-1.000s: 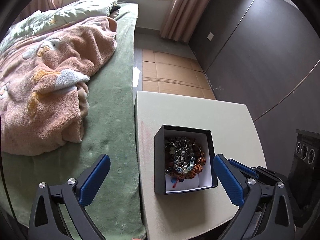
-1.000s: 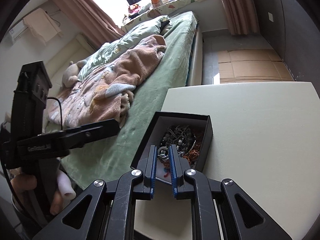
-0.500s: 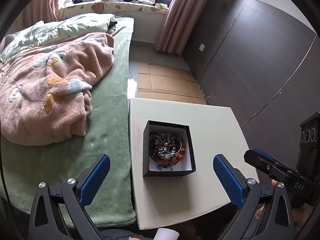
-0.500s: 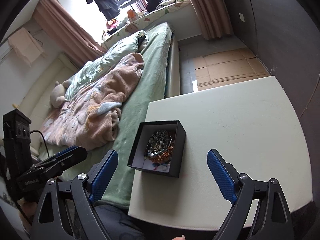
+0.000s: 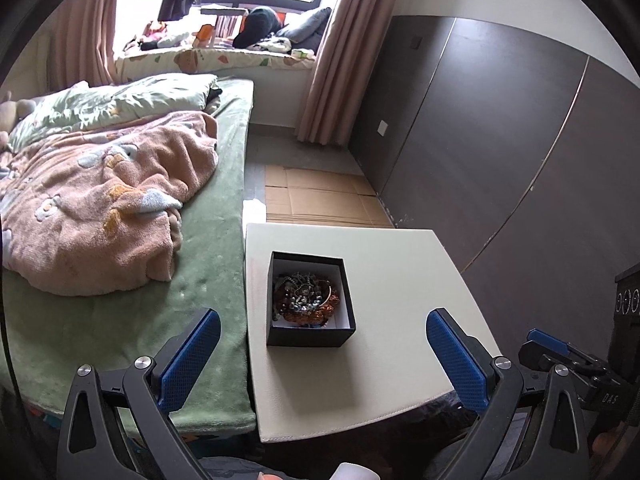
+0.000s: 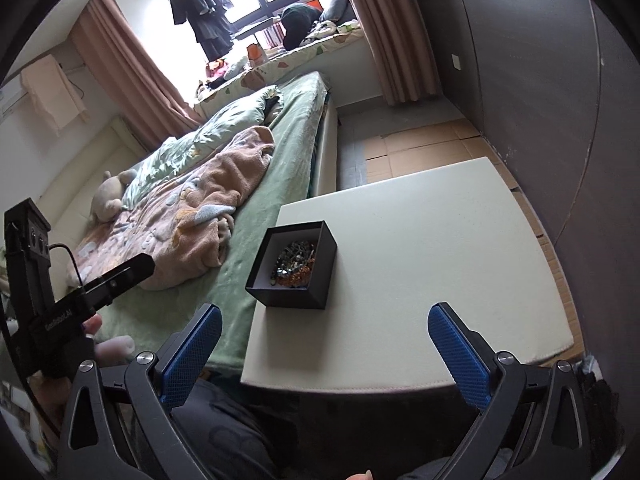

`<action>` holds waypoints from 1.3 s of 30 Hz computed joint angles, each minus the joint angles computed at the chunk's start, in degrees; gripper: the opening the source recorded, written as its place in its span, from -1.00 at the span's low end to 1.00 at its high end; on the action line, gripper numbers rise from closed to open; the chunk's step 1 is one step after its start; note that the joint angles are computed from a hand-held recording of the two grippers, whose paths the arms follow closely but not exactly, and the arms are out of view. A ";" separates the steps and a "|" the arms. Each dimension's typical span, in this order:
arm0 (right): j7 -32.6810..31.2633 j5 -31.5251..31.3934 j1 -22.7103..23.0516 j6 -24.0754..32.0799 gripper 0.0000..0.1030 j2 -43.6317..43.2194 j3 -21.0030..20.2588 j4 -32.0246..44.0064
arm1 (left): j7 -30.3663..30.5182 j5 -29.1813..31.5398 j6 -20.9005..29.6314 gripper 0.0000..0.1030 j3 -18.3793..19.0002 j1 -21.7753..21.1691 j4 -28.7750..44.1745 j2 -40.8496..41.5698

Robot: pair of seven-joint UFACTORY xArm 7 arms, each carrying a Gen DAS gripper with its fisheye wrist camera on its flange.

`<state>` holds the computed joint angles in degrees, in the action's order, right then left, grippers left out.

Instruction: Organize jewelry

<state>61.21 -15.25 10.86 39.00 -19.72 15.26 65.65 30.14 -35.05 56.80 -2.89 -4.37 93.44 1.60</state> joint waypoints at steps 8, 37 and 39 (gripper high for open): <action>3.24 -0.92 -0.97 2.73 1.00 -8.45 2.24 -6.39 | 7.10 -3.70 -3.89 0.99 0.89 -1.18 -9.74 -6.76; 11.32 -10.34 -3.24 9.57 1.00 -11.87 10.91 -7.15 | 15.80 -10.50 -13.24 0.99 5.92 -6.87 -24.04 -16.73; 11.68 -10.22 -3.01 9.15 1.00 -12.14 10.52 -7.49 | 15.08 -9.94 -14.17 0.99 5.65 -6.82 -24.36 -16.89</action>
<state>72.89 -25.47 7.85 48.15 -31.86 25.78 58.16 45.22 -44.99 42.63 2.76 -11.19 69.08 -15.28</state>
